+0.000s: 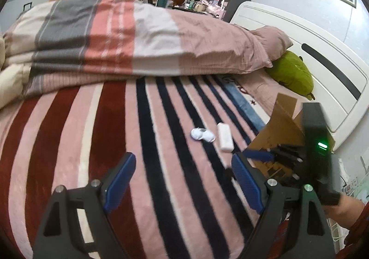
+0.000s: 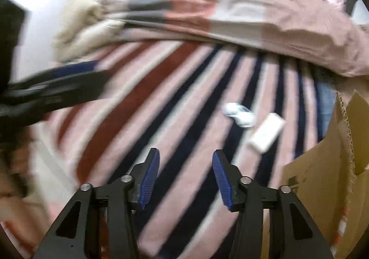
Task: Organize rigid objects
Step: 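Grasp the white power bank with the right tool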
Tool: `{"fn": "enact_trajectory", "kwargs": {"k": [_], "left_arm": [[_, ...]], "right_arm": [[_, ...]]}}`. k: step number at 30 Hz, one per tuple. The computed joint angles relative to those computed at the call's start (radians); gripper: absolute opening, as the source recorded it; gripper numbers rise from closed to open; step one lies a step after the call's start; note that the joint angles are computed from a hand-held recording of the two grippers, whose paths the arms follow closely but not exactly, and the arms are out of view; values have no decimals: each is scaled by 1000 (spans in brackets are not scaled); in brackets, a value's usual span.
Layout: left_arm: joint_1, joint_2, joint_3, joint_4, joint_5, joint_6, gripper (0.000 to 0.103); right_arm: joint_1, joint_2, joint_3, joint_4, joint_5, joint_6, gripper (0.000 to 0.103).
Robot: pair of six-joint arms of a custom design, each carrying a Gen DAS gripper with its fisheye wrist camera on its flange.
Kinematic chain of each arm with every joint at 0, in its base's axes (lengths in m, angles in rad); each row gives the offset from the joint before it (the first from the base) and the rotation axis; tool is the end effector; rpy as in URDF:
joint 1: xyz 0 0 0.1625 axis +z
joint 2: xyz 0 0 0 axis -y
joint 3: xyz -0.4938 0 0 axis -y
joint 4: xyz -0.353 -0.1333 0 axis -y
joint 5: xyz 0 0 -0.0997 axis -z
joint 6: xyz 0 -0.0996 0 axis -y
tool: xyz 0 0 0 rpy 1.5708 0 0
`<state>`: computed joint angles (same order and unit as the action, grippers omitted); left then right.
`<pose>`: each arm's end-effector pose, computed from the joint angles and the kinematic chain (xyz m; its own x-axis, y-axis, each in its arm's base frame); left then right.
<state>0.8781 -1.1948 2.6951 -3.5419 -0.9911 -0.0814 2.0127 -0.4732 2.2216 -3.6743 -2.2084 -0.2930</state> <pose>-0.0680 -0.3761 0.2406 -0.8461 0.2862 -0.4497 0.5020 0.7114 -0.4918 0.2801 -0.4189 -0.0003 -0.6643 -0.3947 0.6348 -0.6192 0.7662 -0.1717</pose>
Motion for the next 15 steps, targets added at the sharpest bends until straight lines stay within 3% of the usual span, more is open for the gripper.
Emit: {"fn": "enact_trajectory", "kwargs": {"k": [4, 7, 11, 15], "left_arm": [[42, 19, 20, -64, -28, 28, 83], [65, 25, 28, -97, -39, 38, 83], [82, 26, 31, -115, -45, 43, 83], [87, 26, 36, -125, -45, 42, 83]], "right_arm": [[-35, 73, -72, -37, -132, 26, 48], [-72, 100, -115, -20, -208, 95, 48], [-114, 120, -151, -24, -248, 157, 48], [-142, 146, -194, -80, -242, 150, 47]]}}
